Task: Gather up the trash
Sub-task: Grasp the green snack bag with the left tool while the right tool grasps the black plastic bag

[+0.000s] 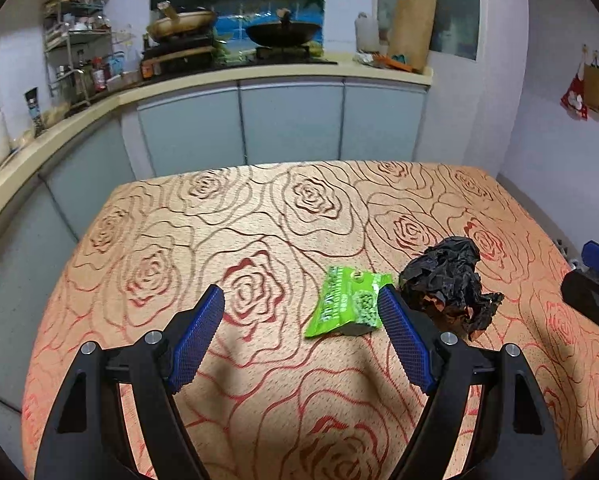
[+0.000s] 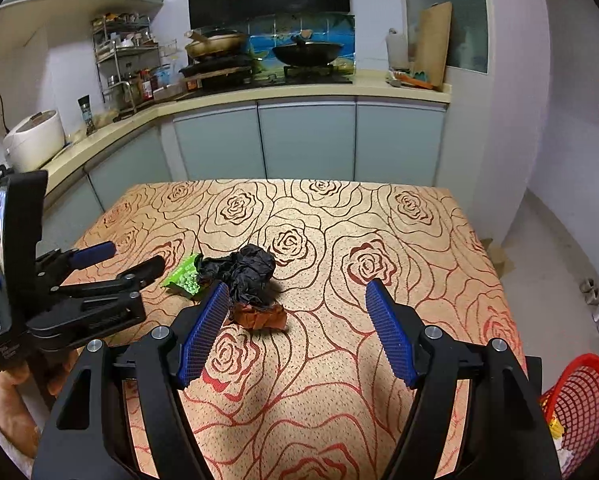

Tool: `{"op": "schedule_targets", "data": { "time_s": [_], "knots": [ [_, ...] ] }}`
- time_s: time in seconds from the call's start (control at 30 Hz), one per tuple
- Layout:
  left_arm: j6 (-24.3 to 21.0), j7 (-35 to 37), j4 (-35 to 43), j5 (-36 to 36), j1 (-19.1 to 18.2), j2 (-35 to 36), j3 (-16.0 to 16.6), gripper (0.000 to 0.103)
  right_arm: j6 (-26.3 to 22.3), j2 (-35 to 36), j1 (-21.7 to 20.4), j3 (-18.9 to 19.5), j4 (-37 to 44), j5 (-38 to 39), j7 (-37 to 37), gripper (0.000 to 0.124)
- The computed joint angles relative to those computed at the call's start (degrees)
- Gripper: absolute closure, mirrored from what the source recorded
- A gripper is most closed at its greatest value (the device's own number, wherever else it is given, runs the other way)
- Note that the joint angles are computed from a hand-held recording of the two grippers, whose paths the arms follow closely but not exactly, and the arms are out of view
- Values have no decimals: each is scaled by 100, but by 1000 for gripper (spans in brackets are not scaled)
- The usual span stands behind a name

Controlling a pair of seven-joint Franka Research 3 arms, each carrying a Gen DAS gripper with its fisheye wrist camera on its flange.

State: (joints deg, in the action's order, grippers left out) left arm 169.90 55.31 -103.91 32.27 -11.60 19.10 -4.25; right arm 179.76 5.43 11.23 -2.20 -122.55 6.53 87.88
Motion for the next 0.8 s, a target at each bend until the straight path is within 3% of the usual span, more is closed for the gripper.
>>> {"op": "schedule_targets", "data": {
  "time_s": [0.1,0.17,0.43,0.57,0.8],
  "knots": [
    [-184,771,259,-625,362,254,-508,27,-75,124,-35,48,141,123,-90,55],
    [-339,1114,451,-903,416,415,-642,33,-121,205,-73,97,234,236,-182,55],
    [-757,1776,946,-1603,417,832,-762,72,-273,439,-128,180,522,507,-477,55],
    [-668,1889,911,-1754,412,824,-726,84,-370,575,-106,217,705,582,-640,55],
    [-507,1762,760,-1723,339,726,-560,90,-728,914,-101,371,1185,892,-961,54]
  ]
}}
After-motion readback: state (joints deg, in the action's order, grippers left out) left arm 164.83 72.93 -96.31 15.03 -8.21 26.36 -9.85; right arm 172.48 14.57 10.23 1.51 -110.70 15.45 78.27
